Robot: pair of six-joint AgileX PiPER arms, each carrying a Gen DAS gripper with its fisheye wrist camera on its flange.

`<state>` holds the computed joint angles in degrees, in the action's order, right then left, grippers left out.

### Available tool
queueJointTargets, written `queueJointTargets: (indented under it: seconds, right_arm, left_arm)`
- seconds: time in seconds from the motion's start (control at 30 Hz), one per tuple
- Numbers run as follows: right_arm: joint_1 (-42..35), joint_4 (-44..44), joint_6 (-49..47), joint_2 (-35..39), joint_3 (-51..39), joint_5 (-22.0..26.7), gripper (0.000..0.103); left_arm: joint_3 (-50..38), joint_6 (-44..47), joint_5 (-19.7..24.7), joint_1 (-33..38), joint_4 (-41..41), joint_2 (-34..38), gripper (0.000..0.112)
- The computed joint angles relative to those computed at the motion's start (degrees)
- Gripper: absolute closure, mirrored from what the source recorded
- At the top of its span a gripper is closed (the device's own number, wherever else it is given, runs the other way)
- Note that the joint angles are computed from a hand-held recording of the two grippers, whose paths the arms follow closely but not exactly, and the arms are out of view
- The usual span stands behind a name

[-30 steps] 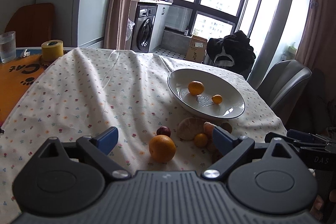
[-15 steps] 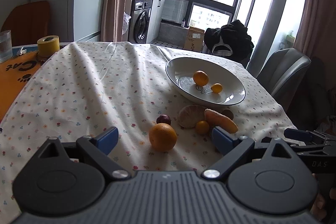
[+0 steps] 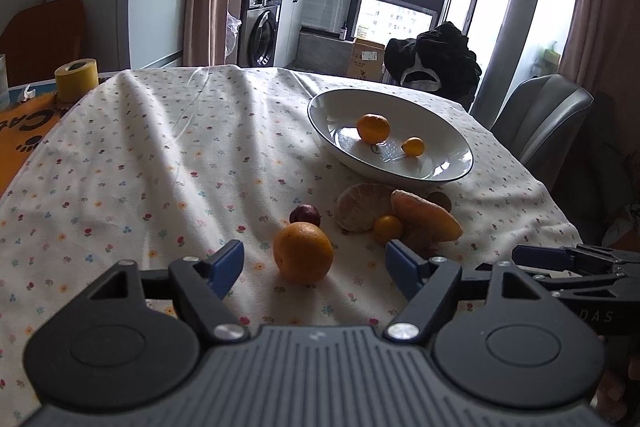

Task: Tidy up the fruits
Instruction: 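Grasp another large orange with the left tool while the right tool grasps a red plum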

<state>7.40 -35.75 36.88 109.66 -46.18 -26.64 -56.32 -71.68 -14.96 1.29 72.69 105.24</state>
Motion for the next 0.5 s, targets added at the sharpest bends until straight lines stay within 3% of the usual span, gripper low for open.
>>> queueJointTargets:
  seconds: [0.37,0.5]
  right_arm:
    - [2.3,-2.7,3.8,3.1,-4.4,2.3,0.043]
    - [3.2,-2.2,3.4,4.1,-5.6,3.0,0.048]
  left_arm:
    - [-3.1,3.7,1.6,-1.3,-3.8,4.2,0.050]
    - [-4.8,-0.5,2.0,-1.6,0.0,5.6,0.053]
